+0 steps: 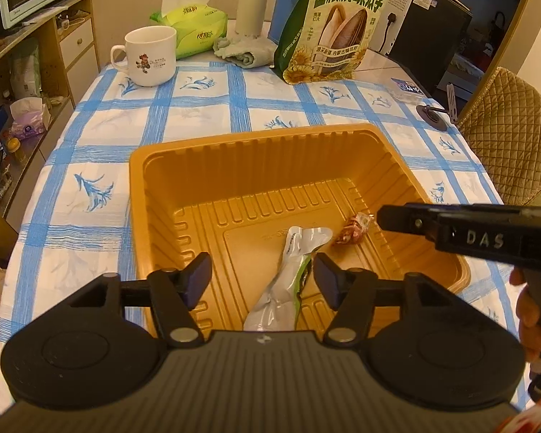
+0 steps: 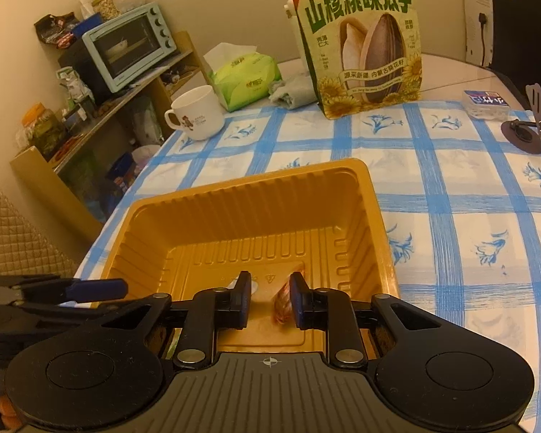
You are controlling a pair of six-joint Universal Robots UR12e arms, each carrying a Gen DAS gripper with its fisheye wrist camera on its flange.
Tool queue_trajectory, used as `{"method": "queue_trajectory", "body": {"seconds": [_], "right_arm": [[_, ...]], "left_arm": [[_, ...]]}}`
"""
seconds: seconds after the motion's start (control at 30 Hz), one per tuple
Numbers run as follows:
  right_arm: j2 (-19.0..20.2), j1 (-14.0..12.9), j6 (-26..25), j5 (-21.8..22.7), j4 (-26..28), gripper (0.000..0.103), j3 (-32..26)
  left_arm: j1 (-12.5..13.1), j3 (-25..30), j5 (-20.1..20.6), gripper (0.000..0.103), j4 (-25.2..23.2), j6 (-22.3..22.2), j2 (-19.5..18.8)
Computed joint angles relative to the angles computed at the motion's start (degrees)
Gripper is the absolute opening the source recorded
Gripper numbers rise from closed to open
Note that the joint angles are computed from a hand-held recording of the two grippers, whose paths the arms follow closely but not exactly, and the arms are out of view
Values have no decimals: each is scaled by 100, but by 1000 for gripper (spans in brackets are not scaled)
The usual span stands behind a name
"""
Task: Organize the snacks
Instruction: 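Open both tools to drop the pouch and candy into the tray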
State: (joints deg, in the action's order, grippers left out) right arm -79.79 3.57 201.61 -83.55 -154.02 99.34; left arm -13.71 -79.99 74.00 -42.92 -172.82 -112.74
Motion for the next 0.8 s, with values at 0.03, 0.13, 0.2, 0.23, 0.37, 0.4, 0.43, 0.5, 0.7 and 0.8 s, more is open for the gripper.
{"method": "queue_trajectory", "body": {"seconds": [0.03, 0.13, 0.2, 0.23, 0.37, 0.4, 0.43, 0.5, 0.7, 0.8], "right_arm": [[-16, 11, 81, -80, -96, 52, 26], [-96, 11, 206, -176, -232, 62, 100], [-173, 6, 287, -214, -240, 64, 150], [-214, 4, 305, -220, -278, 65, 184], [-414, 24, 334, -284, -377, 75, 346], [-462, 29, 329, -287, -405, 77, 386], [-524, 38, 304, -277, -434, 78, 434], [-645, 48, 264, -253, -487, 80, 535], [-1065, 55, 203, -216, -657, 83, 910], [-1293, 38, 166, -129, -695, 84, 1102]], "left_arm": [[6, -15, 0, 62, 14, 19, 15], [33, -98, -36, 66, 91, 57, 93], [52, -179, -77, 69, 156, 48, 171], [62, -224, -94, 73, 187, 35, 215], [94, -419, -147, 73, 322, -6, 415], [98, -477, -144, 73, 366, -19, 474], [102, -534, -148, 74, 414, -30, 526], [109, -663, -142, 76, 508, -78, 650], [81, -1141, 17, 77, 738, -289, 1113], [54, -1405, 100, 78, 827, -399, 1374]]}}
